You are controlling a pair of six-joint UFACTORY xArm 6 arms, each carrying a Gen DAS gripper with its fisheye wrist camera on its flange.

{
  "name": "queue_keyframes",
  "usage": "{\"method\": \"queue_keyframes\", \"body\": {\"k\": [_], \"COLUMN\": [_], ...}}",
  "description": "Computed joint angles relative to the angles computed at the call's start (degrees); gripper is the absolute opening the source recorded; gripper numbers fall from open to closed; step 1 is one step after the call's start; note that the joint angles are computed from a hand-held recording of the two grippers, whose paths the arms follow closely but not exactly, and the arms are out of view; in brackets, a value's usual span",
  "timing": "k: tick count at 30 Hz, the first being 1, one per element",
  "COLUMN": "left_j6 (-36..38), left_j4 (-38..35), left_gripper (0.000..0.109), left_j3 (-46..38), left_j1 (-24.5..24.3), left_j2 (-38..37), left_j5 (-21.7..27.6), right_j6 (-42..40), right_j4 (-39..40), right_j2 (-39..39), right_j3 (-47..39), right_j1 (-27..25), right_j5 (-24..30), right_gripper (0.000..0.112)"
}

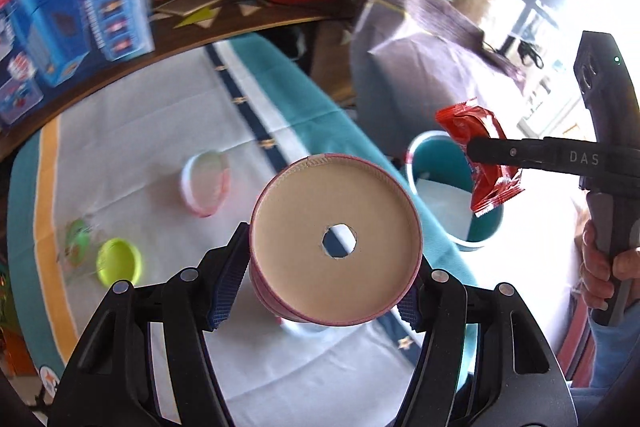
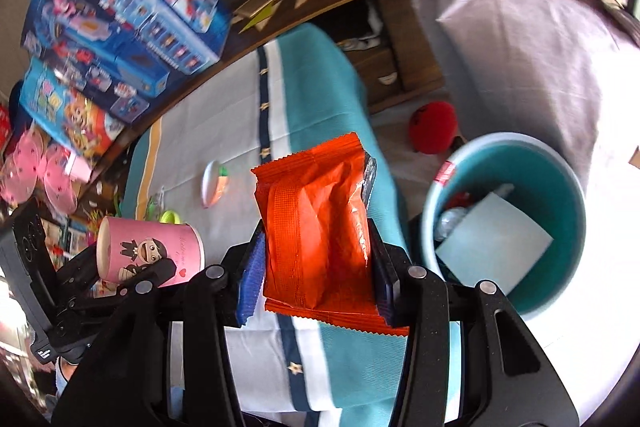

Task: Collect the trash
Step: 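Carry the cup and wrapper over the bin and release both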

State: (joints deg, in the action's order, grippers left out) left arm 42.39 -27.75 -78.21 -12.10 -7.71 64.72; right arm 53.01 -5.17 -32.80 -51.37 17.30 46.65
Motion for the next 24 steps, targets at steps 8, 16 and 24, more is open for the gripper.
{"method": "queue_keyframes", "body": {"k": [8,16,24], "left_j6": [-4.51,-7.42,-9.85], "left_j4": [5.41,8.65,10.66], "left_gripper": [0.065,0.065,0.065], "left_j3": [0.53,0.16,-2.30], "left_j1": [-11.01,-19.73,-25.79], "left_j2": [0.28,2.68,7.80], "left_j5": [-1.66,-2.77,-3.03], "right_j6": [0.98,-4.18,-9.95], "right_j4": [0.78,6.86,13.00], "right_j2": [-14.76,-25.84,-30.89], "right_j3": [11.99,20.20,24.27], "right_j1": [-6.69,-15.67,-23.85], "right_j5": [0.01,2.79,4.86], "right_gripper": [0.044,0.044,0.045]}}
